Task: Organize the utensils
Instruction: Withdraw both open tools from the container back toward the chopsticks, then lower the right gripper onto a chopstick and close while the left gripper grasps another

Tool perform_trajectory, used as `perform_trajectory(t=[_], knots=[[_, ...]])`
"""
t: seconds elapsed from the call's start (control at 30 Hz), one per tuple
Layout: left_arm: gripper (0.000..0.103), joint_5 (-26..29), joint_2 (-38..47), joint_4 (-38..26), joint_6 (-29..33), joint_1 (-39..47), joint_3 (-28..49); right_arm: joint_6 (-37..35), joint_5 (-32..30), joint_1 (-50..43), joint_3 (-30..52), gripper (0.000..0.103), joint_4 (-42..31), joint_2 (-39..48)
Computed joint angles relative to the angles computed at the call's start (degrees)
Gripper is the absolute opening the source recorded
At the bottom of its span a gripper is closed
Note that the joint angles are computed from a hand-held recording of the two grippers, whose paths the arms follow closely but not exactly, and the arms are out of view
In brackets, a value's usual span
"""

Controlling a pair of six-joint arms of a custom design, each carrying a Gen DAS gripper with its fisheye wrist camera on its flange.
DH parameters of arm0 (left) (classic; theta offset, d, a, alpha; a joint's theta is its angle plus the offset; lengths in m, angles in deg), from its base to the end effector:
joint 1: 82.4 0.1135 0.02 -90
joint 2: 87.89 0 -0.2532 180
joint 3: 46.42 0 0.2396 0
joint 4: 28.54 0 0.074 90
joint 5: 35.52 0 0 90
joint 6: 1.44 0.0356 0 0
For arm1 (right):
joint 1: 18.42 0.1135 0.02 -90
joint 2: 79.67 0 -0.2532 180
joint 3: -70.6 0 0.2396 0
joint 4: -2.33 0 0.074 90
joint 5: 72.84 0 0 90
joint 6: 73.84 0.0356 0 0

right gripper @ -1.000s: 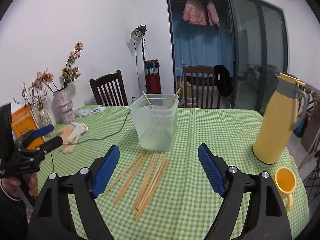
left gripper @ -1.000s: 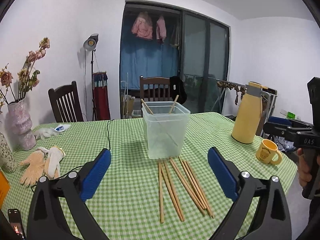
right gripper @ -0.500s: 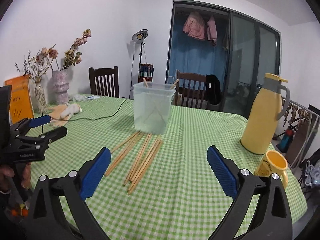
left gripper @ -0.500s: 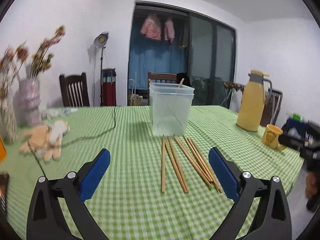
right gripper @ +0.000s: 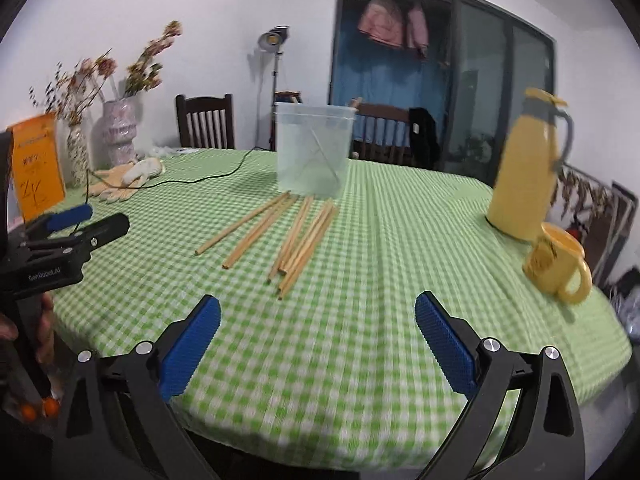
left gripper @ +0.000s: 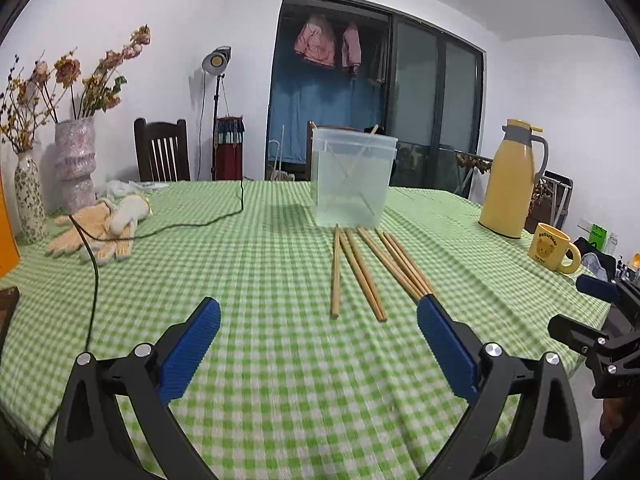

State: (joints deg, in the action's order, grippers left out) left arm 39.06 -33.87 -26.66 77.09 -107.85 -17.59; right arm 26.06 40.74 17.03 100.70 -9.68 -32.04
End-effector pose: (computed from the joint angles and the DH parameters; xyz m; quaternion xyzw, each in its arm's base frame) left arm 0.1734 -0.0720 0.1736 0.0275 0.8306 -0.0662 0.5522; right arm 0.1472 0.0873 0.1758 -0.0867 0.8476 0.0271 0.5228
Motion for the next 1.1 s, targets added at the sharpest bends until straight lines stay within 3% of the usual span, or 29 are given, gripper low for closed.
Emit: perform_trajectory(t=[0.17,0.57,0.87,1.1], knots=[[0.096,0.15,0.01,0.84,-0.35,-0.59,-0.94,1.86,5.55,2.47,-1.11,0.094,-1.91,-1.25],[0.096,-2.8,0.05,0.06,2.21,-1.96,-4.2,2.4,3.06,-0.59,-4.62,0.094,-2.33,-4.95],[0.096,2.7,11.85,-1.17,6.35,2.54,3.14,1.24,-2.51,-6.38,-1.76,0.094,0.44,4.2],[0.096,4.98,18.28,-3.58,8.24,5.71,9.97,0.8,-11.5,-11.87,4.0,0.094,2.61,13.48]])
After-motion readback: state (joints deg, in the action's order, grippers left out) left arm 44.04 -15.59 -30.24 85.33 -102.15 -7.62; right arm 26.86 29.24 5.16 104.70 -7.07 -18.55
